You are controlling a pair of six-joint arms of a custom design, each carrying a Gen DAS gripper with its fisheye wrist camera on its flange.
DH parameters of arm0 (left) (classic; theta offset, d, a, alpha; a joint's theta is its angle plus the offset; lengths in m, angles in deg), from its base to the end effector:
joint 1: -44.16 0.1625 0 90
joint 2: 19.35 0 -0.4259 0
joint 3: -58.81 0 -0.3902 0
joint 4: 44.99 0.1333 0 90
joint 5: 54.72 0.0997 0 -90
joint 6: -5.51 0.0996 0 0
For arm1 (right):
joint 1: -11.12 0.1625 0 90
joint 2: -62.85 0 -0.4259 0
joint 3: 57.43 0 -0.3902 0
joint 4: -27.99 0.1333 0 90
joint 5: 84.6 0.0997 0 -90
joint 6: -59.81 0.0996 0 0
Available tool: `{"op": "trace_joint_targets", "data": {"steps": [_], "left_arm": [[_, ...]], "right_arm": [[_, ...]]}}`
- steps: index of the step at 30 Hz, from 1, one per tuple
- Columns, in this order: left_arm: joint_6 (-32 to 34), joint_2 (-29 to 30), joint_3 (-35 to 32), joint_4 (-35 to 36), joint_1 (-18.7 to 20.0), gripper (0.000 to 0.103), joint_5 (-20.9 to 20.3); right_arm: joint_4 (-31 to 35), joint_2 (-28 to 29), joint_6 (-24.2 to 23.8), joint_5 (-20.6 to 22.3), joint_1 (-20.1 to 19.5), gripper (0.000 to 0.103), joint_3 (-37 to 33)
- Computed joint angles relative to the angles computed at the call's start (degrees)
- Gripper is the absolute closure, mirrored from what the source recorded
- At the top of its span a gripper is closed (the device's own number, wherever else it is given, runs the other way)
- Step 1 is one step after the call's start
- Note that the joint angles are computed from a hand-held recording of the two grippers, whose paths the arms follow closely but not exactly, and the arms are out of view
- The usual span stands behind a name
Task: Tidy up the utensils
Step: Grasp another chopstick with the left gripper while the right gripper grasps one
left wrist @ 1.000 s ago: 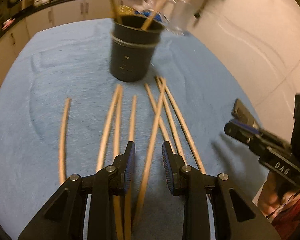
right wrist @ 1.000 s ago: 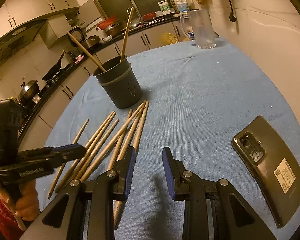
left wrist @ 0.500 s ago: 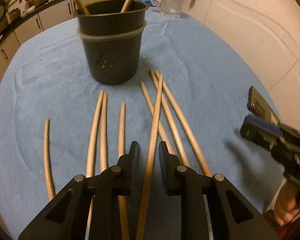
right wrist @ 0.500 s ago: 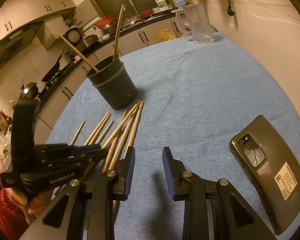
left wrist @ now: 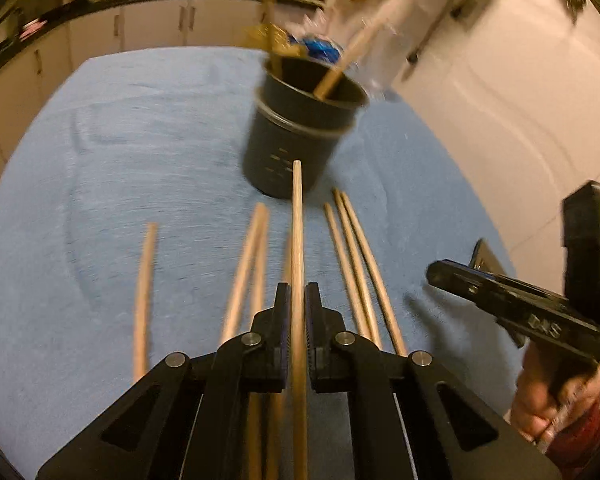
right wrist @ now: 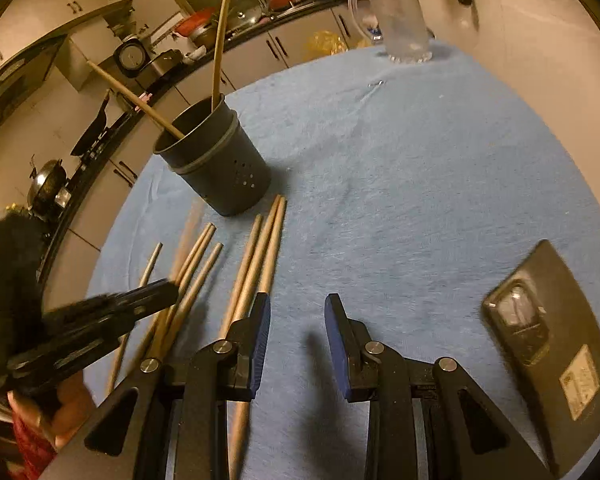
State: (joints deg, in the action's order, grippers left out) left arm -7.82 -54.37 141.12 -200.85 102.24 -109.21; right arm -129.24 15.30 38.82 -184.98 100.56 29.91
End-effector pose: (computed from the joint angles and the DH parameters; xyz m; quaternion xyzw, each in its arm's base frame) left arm -0.2257 -0.7239 0.0751 0.1033 0.9355 -0.2576 0.2187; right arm 0.1083 -0.7220 0.1860 0.1505 -0.9560 0.2156 0.1305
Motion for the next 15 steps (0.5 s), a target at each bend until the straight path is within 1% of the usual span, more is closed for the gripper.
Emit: {"op": "trace_joint_targets", "data": {"steps": [3, 5, 7, 8, 9, 11, 15], "left_arm": [[-0.7, -2.4, 3.2, -4.0, 0.1, 0.097, 0.5], [-1.0, -4.1, 5.6, -6.5, 0.3, 0.096, 0.6], [-1.3, -5.2, 7.6, -8.9, 0.4, 0.096, 0.4], [-1.3, -5.3, 7.6, -9.0, 0.4, 0.096, 0.5], [-1.1, -5.7, 8.4, -9.8, 0.3, 0.096, 0.6], [-0.7, -6.3, 9.4, -10.9, 0.2, 0.096, 0.5], [0.0, -7.4, 11.6, -13.1, -0.1, 0.096, -0.1]], "right_arm": [[3.7, 1.4, 2.4, 1.0, 0.6, 0.073, -2.9], [6.2, 2.8, 3.5, 2.6, 1.0, 0.078, -5.5], [8.0, 4.7, 3.9, 1.4, 1.8, 0.078, -8.2], [9.5, 5.7, 4.8, 1.3, 2.0, 0.082, -9.7], [10.4, 6.3, 5.5, 1.1, 2.1, 0.084, -10.7], [12.4, 8.1, 6.5, -0.1, 2.7, 0.084, -13.2], [14.3, 10.6, 8.5, -3.4, 3.6, 0.085, -16.8]]}}
